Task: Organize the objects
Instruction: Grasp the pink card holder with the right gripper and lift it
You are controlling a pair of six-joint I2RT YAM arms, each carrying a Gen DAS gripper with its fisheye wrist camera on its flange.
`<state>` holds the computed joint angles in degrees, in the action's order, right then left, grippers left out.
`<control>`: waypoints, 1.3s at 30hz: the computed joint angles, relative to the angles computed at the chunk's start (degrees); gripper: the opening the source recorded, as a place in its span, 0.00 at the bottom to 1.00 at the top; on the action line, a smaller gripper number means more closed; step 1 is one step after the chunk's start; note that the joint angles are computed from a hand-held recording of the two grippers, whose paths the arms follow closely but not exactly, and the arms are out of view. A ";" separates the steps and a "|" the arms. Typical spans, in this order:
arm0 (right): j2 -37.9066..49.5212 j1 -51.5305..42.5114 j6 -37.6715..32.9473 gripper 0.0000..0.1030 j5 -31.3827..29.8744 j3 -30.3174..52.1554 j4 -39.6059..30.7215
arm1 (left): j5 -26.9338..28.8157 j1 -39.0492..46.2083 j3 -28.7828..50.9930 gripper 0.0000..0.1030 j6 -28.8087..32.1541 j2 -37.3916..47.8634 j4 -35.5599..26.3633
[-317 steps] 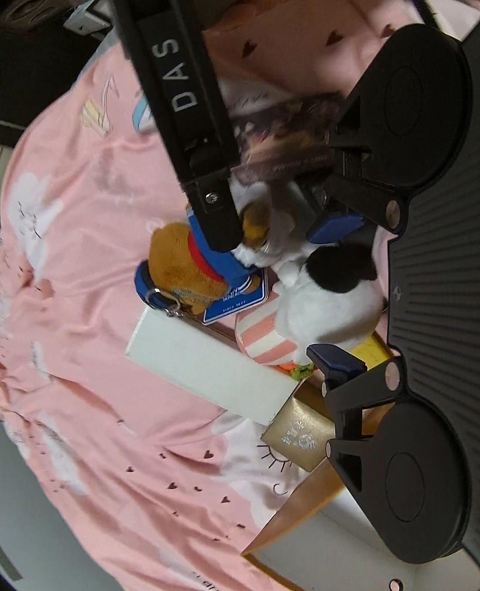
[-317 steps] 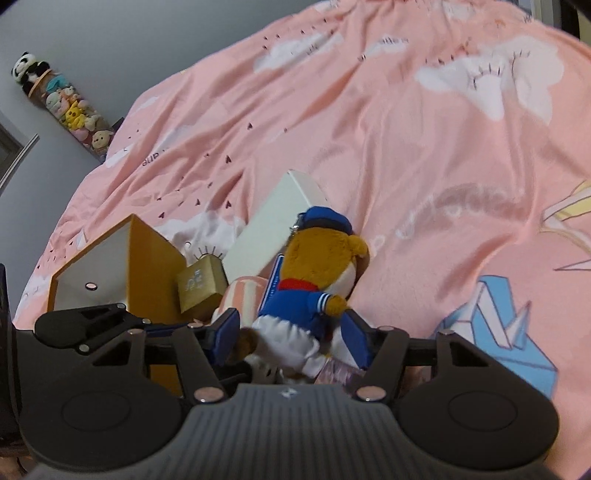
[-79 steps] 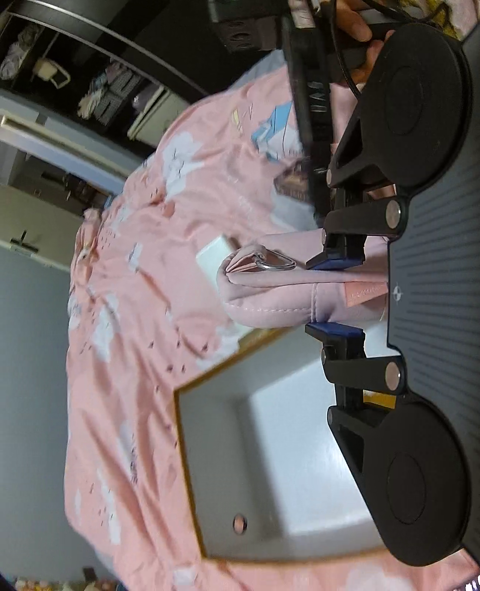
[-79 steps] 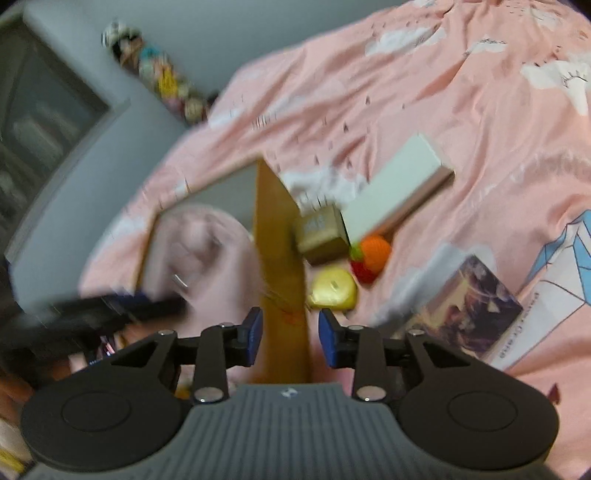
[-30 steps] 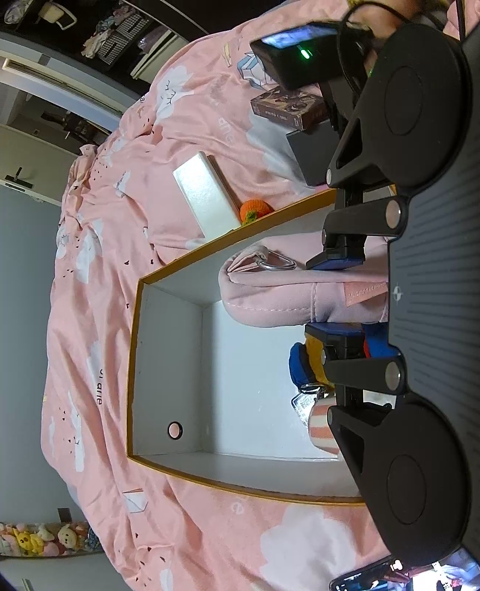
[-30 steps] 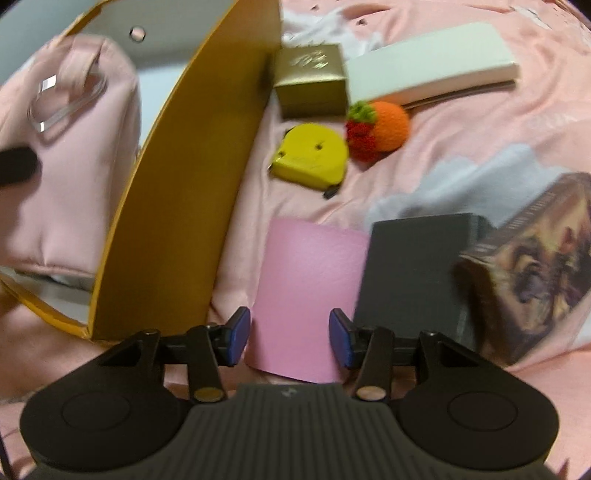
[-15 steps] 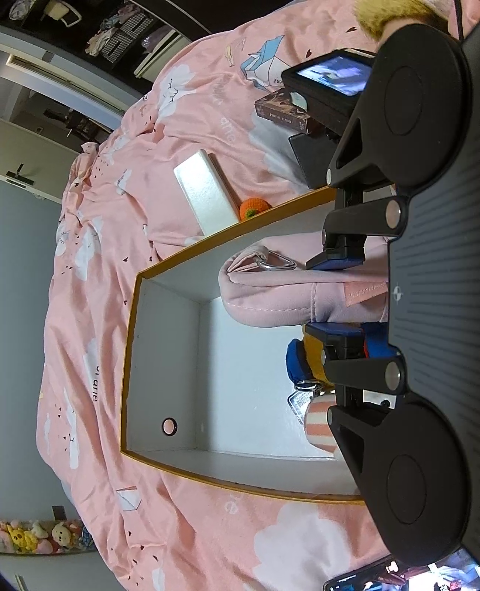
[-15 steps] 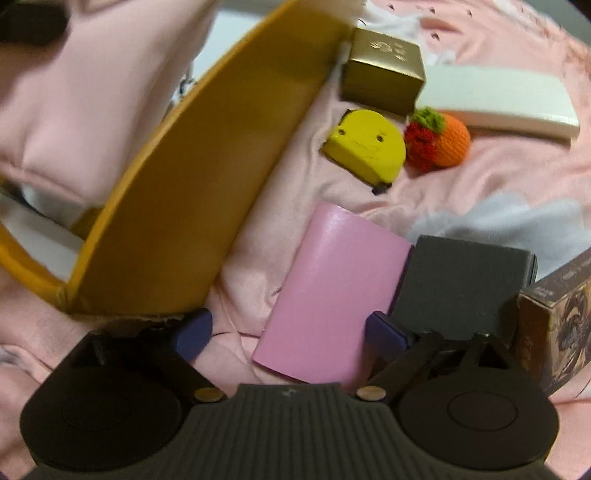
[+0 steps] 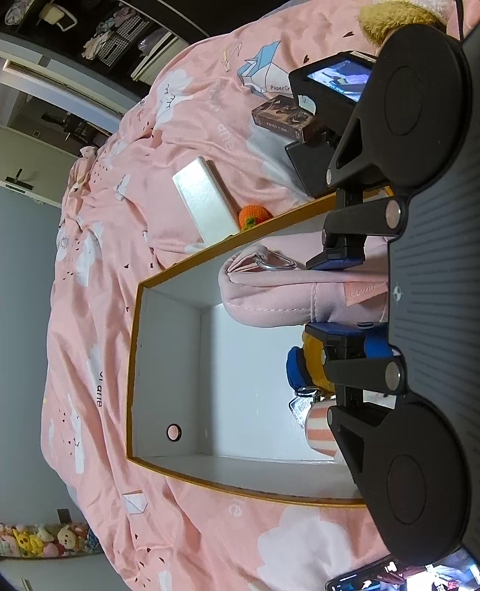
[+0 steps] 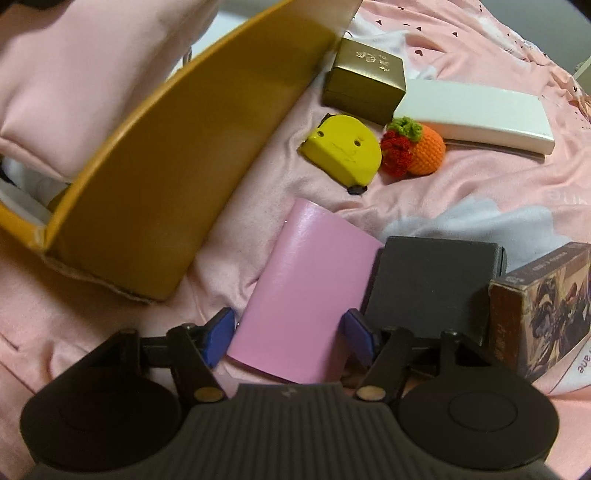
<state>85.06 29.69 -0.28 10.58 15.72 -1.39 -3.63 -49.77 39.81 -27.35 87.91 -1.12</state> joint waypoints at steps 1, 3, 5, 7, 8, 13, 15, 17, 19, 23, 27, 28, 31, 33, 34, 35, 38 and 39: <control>-0.85 -0.51 -0.27 0.64 -0.40 -0.22 -0.34 | -0.34 -0.16 -0.14 0.31 -0.24 -0.31 -0.08; -4.36 -3.16 -0.59 0.58 -3.17 -1.06 -1.87 | -0.72 -0.34 -0.24 0.31 -0.43 -0.73 -0.32; -9.49 -8.20 -2.10 0.49 -8.13 -0.94 -6.50 | -0.84 -0.63 -0.18 0.31 -0.34 -0.77 -0.65; -10.81 -12.67 -2.79 0.39 -12.64 -1.44 -6.93 | -0.67 -0.75 0.36 0.31 -0.28 -0.11 -1.02; -14.54 -14.23 -2.01 0.37 -14.67 -1.46 -10.65 | -0.54 -0.82 0.62 0.31 -0.27 0.35 -1.09; -23.24 -28.62 -4.99 0.22 -28.06 0.20 -21.11 | -0.72 -0.96 2.60 0.31 0.05 3.15 -2.40; -20.52 -35.07 -7.08 0.21 -35.40 2.50 -22.81 | -2.98 -1.76 4.81 0.31 1.17 5.01 -4.79; -18.87 -39.83 -8.79 0.20 -41.88 4.43 -26.03 | -5.82 -2.88 7.59 0.31 2.87 7.02 -8.03; -15.94 -42.40 -9.77 0.20 -46.89 5.95 -27.54 | -7.49 -3.82 10.40 0.31 5.13 9.07 -11.12; -11.55 -43.09 -8.94 0.18 -47.26 6.26 -25.65 | -9.57 -6.10 15.91 0.32 8.92 14.12 -16.36; -13.37 -40.57 -7.88 0.17 -41.34 5.19 -24.61 | -10.34 -7.48 19.86 0.32 9.08 19.26 -18.10; -15.20 -38.45 -6.53 0.20 -38.11 4.44 -23.59 | -9.90 -7.33 20.36 0.33 9.15 19.88 -18.39; -14.98 -35.26 -5.49 0.25 -33.62 4.03 -20.07 | -7.35 -6.39 21.06 0.34 8.37 20.74 -18.01; -12.84 -35.22 -5.76 0.25 -35.35 4.77 -18.86 | -1.40 -3.73 19.82 0.38 6.83 19.67 -16.82; -11.97 -34.98 -5.93 0.25 -35.97 5.06 -18.28 | 2.15 -2.14 18.97 0.39 5.95 19.10 -15.97; -11.10 -34.59 -5.85 0.25 -36.32 5.29 -17.63 | 5.16 -0.75 18.07 0.40 5.15 18.58 -14.99; -8.62 -33.54 -5.93 0.24 -36.50 5.69 -15.75 | 14.58 4.05 14.90 0.42 2.08 17.28 -11.22; -7.79 -33.42 -6.21 0.22 -36.36 5.90 -15.31 | 17.59 5.85 13.78 0.42 0.39 17.19 -9.64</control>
